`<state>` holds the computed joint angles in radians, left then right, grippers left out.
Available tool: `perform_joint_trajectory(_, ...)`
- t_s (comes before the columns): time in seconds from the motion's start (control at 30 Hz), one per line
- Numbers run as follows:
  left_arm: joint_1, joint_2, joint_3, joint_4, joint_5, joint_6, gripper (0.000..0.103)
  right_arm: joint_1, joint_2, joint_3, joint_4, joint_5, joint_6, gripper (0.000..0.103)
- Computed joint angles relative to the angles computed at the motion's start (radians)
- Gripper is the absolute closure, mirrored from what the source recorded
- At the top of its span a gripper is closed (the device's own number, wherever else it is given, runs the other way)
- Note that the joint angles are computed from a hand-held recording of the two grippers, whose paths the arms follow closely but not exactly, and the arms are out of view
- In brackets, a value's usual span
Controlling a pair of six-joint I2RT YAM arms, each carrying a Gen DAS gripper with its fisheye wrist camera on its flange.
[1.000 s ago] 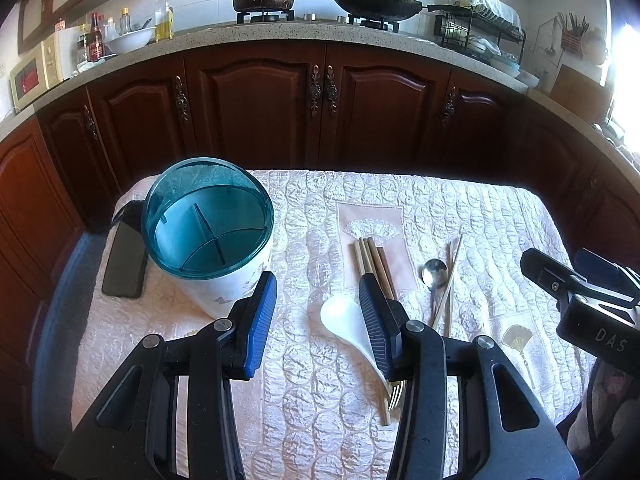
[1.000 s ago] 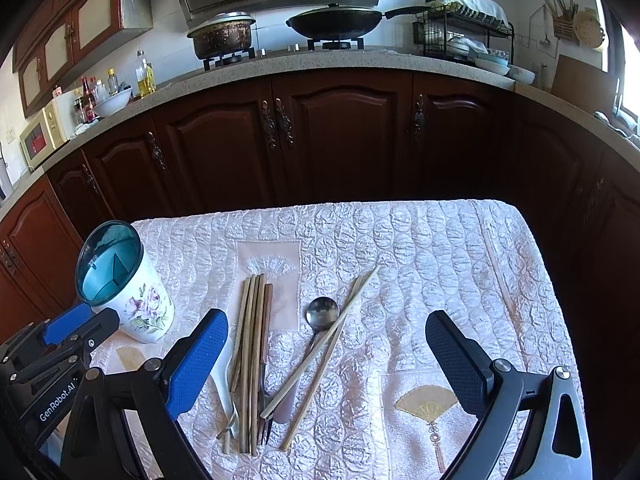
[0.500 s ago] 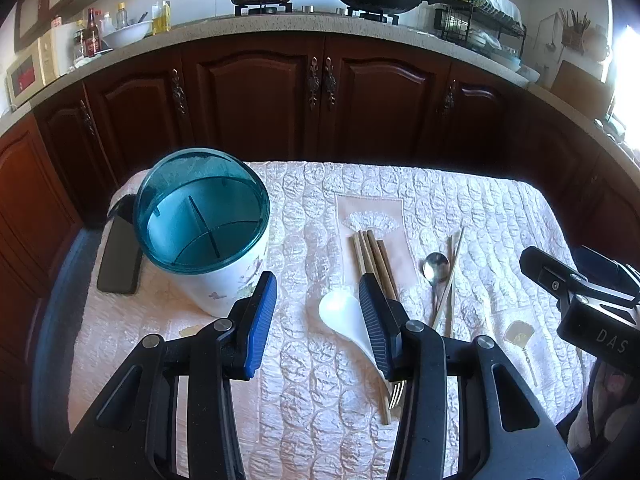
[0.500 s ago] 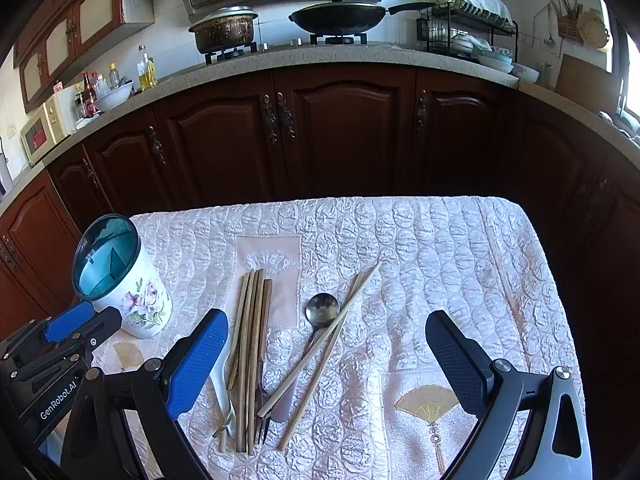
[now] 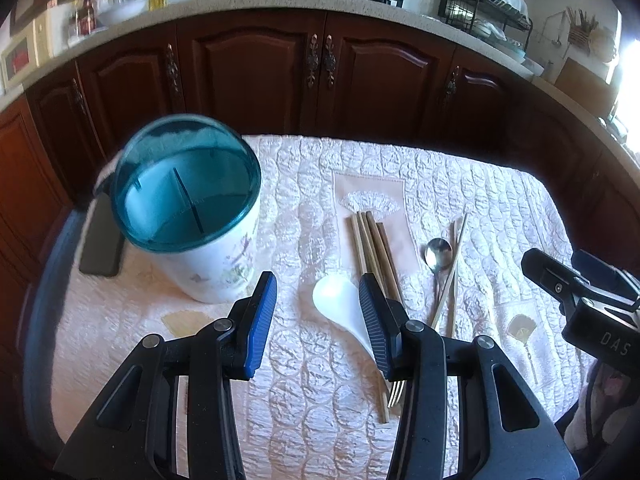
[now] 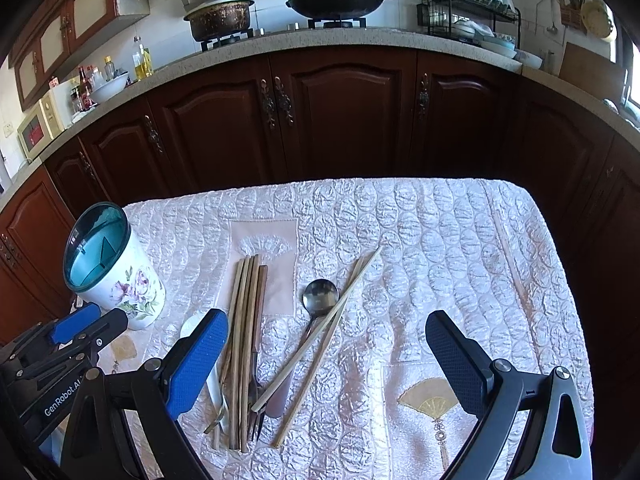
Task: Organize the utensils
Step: 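Grasp the white plastic ladle with the left tool while the right tool grasps the metal spoon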
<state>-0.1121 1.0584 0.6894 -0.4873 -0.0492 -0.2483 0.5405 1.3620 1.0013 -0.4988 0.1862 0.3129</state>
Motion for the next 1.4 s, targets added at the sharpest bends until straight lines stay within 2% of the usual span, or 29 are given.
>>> perform_joint_trajectory(0.27, 0.098, 0.091, -0.032, 0.026, 0.152, -0.006, 0.061, -0.072, 0.051, -0.040, 0.049, -0.112, -0.024, 0.005)
perform_joint_trajectory(0.43, 0.131, 0.175, -0.042, 0.082, 0.220, -0.018, 0.061, -0.141, 0.118, -0.052, 0.096, -0.263, -0.057, 0.023)
perform_joint_trajectory(0.53, 0.128, 0.224, -0.038, 0.123, 0.236, -0.021, 0.061, -0.181, 0.180, -0.036, 0.121, -0.361, -0.076, 0.039)
perform_joint_trajectory(0.57, 0.126, 0.245, -0.033, 0.136, 0.235, -0.020, 0.061, -0.193, 0.205, -0.024, 0.125, -0.395, -0.090, 0.047)
perform_joint_trajectory(0.7, 0.121, 0.328, -0.011, 0.191, 0.232, -0.014, 0.061, -0.238, 0.322, 0.068, 0.126, -0.498, -0.158, 0.055)
perform_joint_trajectory(0.83, 0.129, 0.401, 0.012, 0.223, 0.247, -0.007, 0.061, -0.277, 0.487, 0.236, 0.067, -0.579, -0.255, 0.056)
perform_joint_trajectory(0.97, 0.128, 0.457, 0.030, 0.247, 0.250, -0.009, 0.061, -0.290, 0.637, 0.412, -0.025, -0.605, -0.364, 0.056)
perform_joint_trajectory(1.13, 0.128, 0.505, 0.046, 0.261, 0.256, 0.003, 0.061, -0.306, 0.774, 0.562, -0.118, -0.628, -0.454, 0.057)
perform_joint_trajectory(1.17, 0.127, 0.507, 0.045, 0.268, 0.257, 0.010, 0.062, -0.312, 0.795, 0.582, -0.135, -0.652, -0.461, 0.062)
perform_joint_trajectory(1.23, 0.121, 0.516, 0.049, 0.272, 0.256, 0.021, 0.081, -0.320, 0.833, 0.613, -0.163, -0.687, -0.473, 0.073)
perform_joint_trajectory(1.27, 0.117, 0.524, 0.054, 0.272, 0.256, 0.024, 0.086, -0.318, 0.839, 0.611, -0.165, -0.689, -0.482, 0.080)
perform_joint_trajectory(1.3, 0.116, 0.527, 0.055, 0.274, 0.260, 0.025, 0.089, -0.315, 0.822, 0.582, -0.149, -0.683, -0.485, 0.091)
perform_joint_trajectory(1.4, 0.118, 0.512, 0.044, 0.279, 0.272, 0.039, 0.093, -0.299, 0.796, 0.527, -0.105, -0.674, -0.484, 0.098)
